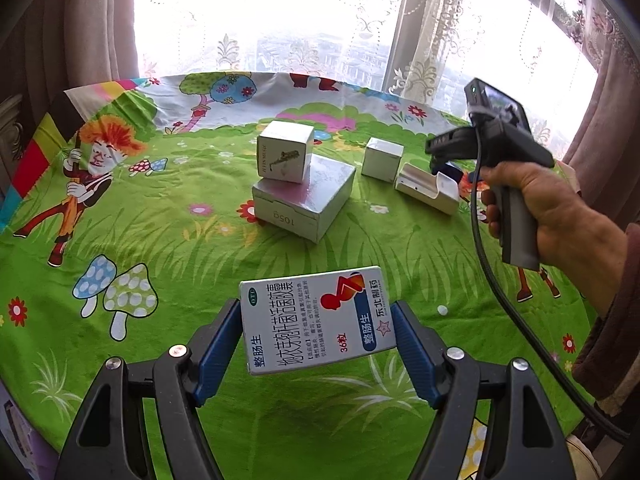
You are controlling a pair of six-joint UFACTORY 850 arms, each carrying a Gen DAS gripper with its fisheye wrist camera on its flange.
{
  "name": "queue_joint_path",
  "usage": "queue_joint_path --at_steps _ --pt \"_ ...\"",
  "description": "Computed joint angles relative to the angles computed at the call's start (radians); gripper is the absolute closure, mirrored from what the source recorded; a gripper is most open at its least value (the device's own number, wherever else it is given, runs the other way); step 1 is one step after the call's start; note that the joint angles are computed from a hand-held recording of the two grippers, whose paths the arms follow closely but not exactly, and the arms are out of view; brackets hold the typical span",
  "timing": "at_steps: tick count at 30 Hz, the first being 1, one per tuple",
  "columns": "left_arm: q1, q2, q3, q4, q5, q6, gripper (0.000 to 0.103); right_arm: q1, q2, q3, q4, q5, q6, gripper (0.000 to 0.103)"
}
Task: Organize rigid objects
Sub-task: 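Grasp the dark blue box with the right tool, then carry both boxes over the purple storage box and open both tools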
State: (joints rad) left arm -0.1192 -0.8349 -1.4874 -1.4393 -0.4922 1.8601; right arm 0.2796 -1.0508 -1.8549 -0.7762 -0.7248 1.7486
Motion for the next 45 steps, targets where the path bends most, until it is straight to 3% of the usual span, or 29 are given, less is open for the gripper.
queue_joint_path --at_steps 1,5,10,16,24,33,45 --pt "0.000 0.002 0.003 -0.016 0.001 0.015 0.028 -0.003 0.001 0.007 0.001 0.015 0.000 0.047" --pt "0.003 0.020 0.019 -0.110 0.004 0.112 0.028 0.010 0.025 0.052 -0.051 0.021 0.049 0.047" --pt "0.009 0.035 0.027 -0.174 0.004 0.172 0.028 0.062 0.130 0.196 -0.206 0.007 0.242 0.047" --pt "0.013 0.047 0.036 -0.158 0.005 0.165 0.028 0.145 0.232 0.324 -0.293 -0.037 0.386 0.047" --pt "0.033 0.080 0.069 -0.120 0.018 0.155 0.028 0.244 0.289 0.396 -0.327 -0.083 0.476 0.047" --pt "0.072 0.139 0.145 -0.147 0.033 0.230 0.028 0.345 0.266 0.339 -0.315 -0.101 0.457 0.047" --pt "0.130 0.183 0.192 -0.189 0.031 0.308 0.028 0.427 0.207 0.207 -0.294 -0.089 0.363 0.047"
